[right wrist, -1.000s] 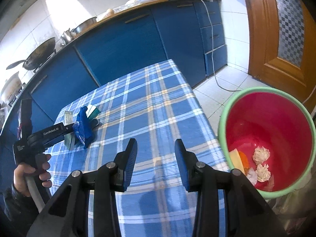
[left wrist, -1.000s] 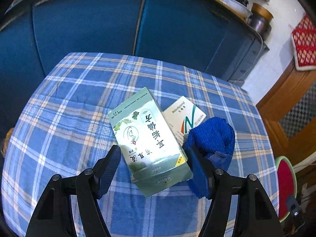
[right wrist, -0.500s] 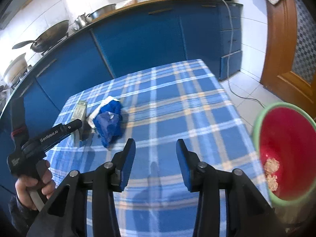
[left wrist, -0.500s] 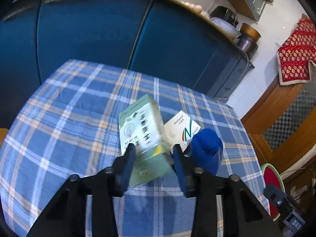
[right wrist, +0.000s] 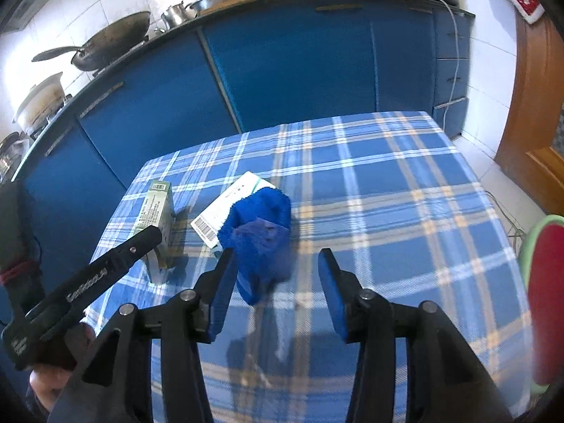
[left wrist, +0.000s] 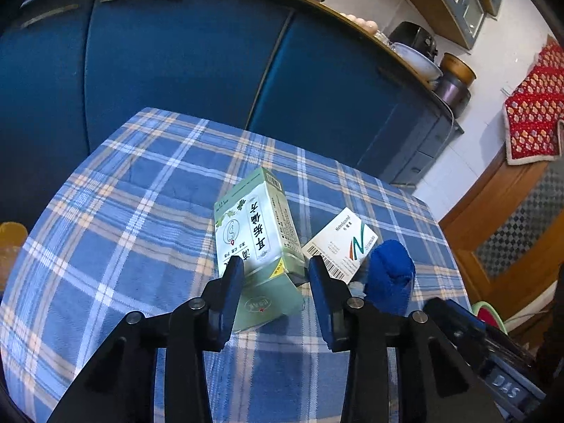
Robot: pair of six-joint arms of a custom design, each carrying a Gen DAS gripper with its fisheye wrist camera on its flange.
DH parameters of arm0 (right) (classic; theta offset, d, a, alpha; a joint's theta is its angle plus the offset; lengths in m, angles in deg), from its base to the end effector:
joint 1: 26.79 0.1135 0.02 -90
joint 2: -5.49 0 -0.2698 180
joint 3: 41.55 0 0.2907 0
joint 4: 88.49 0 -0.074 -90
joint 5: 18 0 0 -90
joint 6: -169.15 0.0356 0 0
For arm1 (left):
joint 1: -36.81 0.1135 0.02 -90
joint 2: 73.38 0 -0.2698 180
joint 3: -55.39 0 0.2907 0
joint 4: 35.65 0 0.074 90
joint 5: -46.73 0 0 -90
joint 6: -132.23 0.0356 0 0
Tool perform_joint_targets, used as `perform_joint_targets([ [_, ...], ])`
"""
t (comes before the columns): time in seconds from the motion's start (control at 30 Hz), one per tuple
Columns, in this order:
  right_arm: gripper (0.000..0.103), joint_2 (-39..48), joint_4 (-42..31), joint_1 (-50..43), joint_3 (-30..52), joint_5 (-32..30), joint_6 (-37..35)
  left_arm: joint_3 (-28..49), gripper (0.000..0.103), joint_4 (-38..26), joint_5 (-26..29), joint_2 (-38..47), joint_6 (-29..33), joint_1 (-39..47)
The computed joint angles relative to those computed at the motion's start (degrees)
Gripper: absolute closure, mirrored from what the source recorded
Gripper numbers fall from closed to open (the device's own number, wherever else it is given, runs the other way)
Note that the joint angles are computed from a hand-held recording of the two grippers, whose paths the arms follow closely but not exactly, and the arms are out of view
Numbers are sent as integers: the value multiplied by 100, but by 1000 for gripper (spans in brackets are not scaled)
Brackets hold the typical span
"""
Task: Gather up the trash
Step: 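Lower the green box onto the table with the left tool while the right tool grasps the blue sock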
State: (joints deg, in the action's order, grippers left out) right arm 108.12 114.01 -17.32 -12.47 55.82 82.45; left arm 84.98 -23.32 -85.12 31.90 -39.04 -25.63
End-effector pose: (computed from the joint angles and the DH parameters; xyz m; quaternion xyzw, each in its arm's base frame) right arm 0.2246 0.0475 0.0138 -0.0971 0.9295 0.1686 0.3133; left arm 0.1173 -0.1734 0.0022 -0.2299 0.8832 -0.0963 0.3973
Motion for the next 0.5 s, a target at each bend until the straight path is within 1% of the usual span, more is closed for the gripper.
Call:
perform_joint_targets([
  [0.17,54,605,13,306,419,129,177,-31,57,224,100,120,37,58],
  [0.27,54,871,-15,392,605,177,221,-11,57,247,92,159,56,58],
  [0.4,55,1078,-57,350,733,8,231,10,56,305,66,226,99,67],
  [0.43,60,1105,-61,327,749,-39,214,18,55,304,73,241,106,79],
  [0.47,69,1115,-76,315,758,-49,199,22,54,318,84,254,116,91],
  [0.5,73,1107,-81,301,748,-49,163,25,54,342,82,270,122,96],
])
